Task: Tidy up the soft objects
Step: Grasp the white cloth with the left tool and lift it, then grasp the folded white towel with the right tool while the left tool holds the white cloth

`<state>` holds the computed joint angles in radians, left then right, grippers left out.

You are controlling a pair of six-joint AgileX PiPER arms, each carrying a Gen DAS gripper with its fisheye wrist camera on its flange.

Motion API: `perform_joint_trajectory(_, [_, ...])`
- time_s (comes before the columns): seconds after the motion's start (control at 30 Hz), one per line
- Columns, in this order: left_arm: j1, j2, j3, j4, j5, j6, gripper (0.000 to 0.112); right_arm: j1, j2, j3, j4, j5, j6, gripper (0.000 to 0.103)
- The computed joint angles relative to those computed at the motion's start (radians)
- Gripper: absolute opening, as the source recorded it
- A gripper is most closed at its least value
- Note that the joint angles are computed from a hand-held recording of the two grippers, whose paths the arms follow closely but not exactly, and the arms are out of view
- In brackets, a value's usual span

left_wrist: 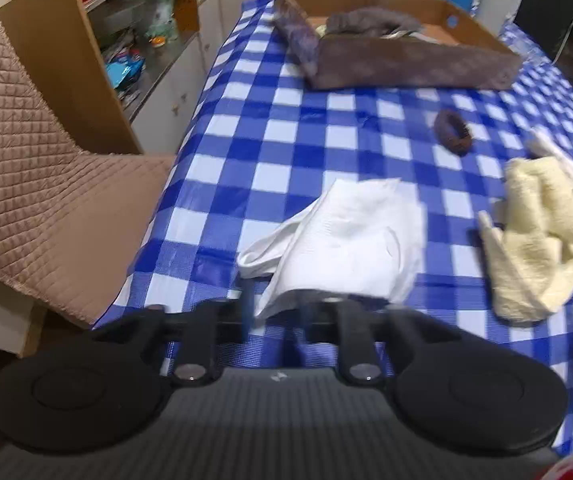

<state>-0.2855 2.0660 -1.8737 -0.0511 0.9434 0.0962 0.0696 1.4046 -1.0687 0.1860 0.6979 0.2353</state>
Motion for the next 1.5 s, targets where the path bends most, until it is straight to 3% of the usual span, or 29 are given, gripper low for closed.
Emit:
perform_joint_trajectory(0.17, [0.025, -0.054, 0.008, -0.105, 0.018, 0.135, 0.049, 0.010, 0.000, 0.000, -0.002, -0.007, 0.005, 0.061])
perform_joint_trajectory(0.37, [0.009, -0.065, -0.023, -0.166, 0.017, 0.235, 0.065, 0.033, 0.013, -0.007, -0.014, -0.013, 0.025, 0.061])
perform_joint_trajectory(0.8, [-0.064, 0.177, -0.244, 0.034, 0.066, 0.180, 0.067, 0.049, 0.025, -0.007, -0.054, -0.008, 0.100, 0.061])
perform_joint_trajectory(0.93, [-0.035, 0.210, -0.283, -0.006, 0.093, 0.189, 0.067, 0.046, 0.029, -0.008, -0.066, -0.004, 0.125, 0.061])
perform_joint_trajectory(1.1, [-0.034, 0.201, -0.252, -0.051, 0.084, 0.215, 0.058, 0.042, 0.039, -0.019, -0.066, 0.000, 0.126, 0.061])
perform_joint_trajectory(1.37, [-0.040, 0.219, -0.300, -0.085, 0.112, 0.189, 0.020, 0.038, 0.056, -0.040, -0.064, 0.000, 0.117, 0.061])
perform_joint_trajectory(1.5, [-0.046, 0.242, -0.359, -0.087, 0.147, 0.138, 0.017, 0.032, 0.056, -0.044, -0.067, -0.012, 0.112, 0.061])
